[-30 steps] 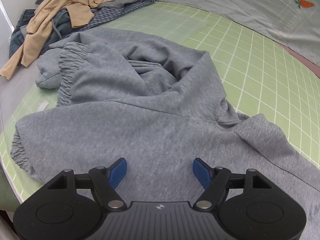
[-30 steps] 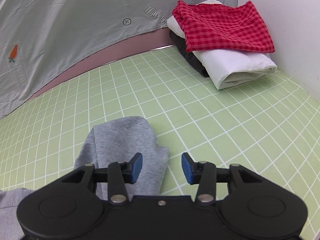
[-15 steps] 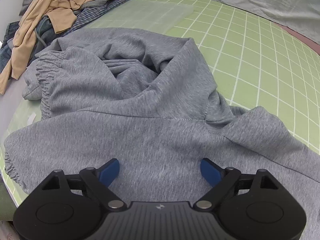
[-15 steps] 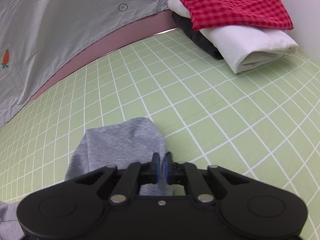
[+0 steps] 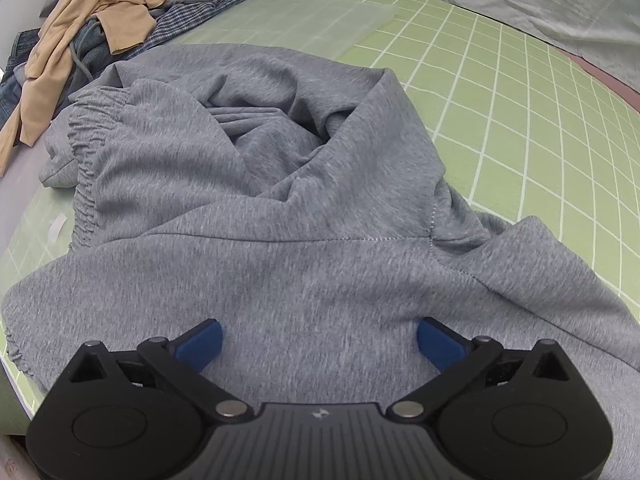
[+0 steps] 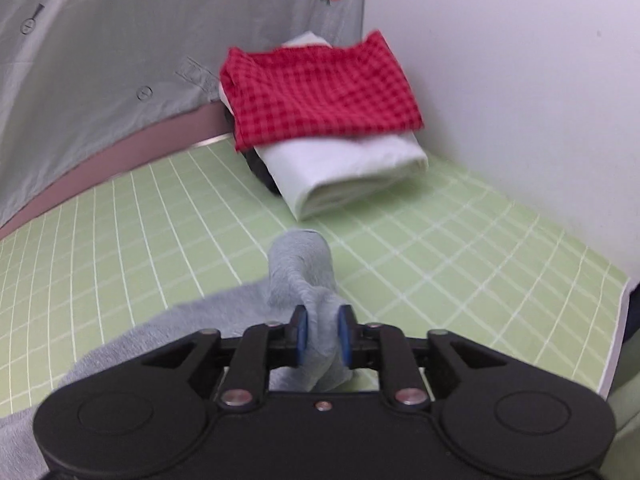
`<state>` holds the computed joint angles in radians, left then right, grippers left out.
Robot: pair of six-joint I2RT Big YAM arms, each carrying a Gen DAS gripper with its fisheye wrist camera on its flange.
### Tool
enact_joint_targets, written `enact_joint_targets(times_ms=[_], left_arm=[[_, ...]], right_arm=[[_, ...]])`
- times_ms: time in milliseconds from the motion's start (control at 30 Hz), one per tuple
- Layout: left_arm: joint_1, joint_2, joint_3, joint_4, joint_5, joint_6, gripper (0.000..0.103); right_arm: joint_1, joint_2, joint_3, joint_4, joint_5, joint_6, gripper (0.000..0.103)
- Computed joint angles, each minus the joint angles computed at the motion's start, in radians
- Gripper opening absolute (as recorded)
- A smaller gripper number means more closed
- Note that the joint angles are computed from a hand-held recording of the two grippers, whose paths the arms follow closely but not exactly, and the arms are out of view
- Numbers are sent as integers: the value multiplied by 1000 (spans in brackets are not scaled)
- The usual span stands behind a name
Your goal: Fold clothes
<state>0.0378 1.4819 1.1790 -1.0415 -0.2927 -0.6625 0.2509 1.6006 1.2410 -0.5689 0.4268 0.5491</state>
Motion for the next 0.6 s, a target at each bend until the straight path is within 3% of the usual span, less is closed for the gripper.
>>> enact_joint_targets(times_ms=[167, 367, 600], left_arm=[[3, 12, 15, -10, 0, 2, 103], [14, 20, 22, -13, 7, -1, 103], [5, 23, 30, -23, -2, -20, 103]], right_arm=[[-37, -29, -70, 48, -44, 171, 50], [-76, 22, -49, 68, -93, 222, 52], [-152, 86, -9, 154, -249, 313, 60]])
